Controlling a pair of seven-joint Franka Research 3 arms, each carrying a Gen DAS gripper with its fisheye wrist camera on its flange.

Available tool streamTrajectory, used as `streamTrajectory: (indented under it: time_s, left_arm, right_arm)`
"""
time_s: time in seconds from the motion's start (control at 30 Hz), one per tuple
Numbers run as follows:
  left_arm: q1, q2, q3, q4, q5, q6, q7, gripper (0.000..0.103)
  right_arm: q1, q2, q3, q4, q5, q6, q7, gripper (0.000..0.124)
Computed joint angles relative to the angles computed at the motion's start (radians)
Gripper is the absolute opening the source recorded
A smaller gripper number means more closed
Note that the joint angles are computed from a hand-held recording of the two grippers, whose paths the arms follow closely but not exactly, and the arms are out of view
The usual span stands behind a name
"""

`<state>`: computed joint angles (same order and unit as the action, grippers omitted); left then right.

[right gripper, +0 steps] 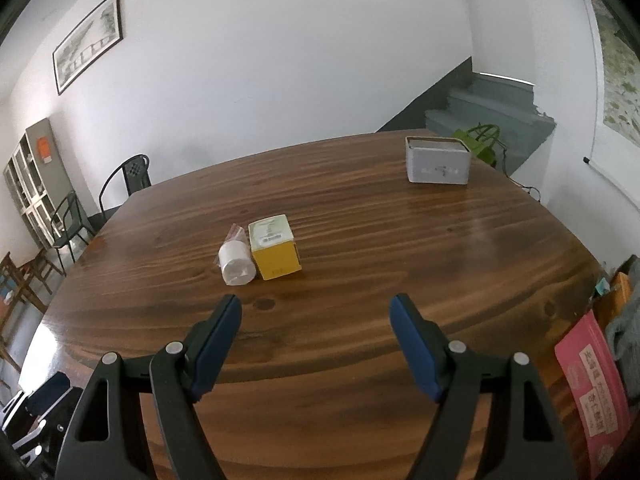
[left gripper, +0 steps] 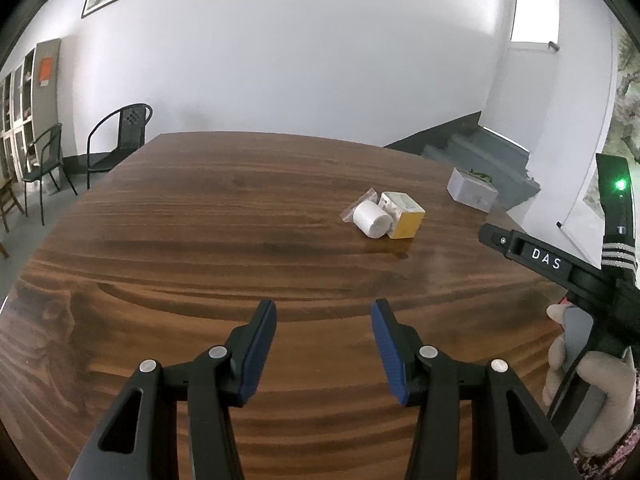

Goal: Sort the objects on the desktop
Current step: 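Position both open grippers above the white tape roll and yellow box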

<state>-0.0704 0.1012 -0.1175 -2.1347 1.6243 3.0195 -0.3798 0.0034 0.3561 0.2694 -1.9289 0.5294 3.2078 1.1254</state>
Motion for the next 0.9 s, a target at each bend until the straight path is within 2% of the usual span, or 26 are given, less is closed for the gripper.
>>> streamTrajectory:
  time_s: [0.1, 0.3, 0.6, 0.73, 0.8, 0.9]
  left_arm:
    - [-0.003, 0.005, 0.000, -0.001, -0.030, -0.005, 0.029, 0.051]
    - [-0.003, 0.009, 0.006, 0.002, -0.025, -0.004, 0.011, 0.051]
    - [-0.004, 0.018, 0.009, 0.008, -0.030, -0.001, 0.015, 0.051]
    - [-0.003, 0.017, 0.010, 0.008, -0.023, -0.001, 0.006, 0.051]
    - [-0.002, 0.016, 0.010, 0.008, -0.019, -0.001, 0.002, 0.051]
    - [-0.001, 0.015, 0.009, 0.006, -0.023, -0.004, 0.003, 0.051]
  right_arm:
    - [0.003, 0.003, -0.005, 0.001, -0.003, -0.004, 0.003, 0.080]
    - [0.005, 0.008, -0.007, 0.004, 0.001, -0.014, 0.001, 0.080]
    - [-0.031, 0.007, 0.034, 0.001, 0.027, -0.003, -0.024, 0.080]
    - [-0.021, 0.009, 0.022, 0.004, 0.023, -0.008, -0.019, 0.080]
    - [-0.049, 0.009, 0.052, 0.005, 0.035, -0.018, -0.039, 0.080]
    - [-0.123, 0.009, 0.141, -0.003, 0.074, 0.011, -0.107, 0.080]
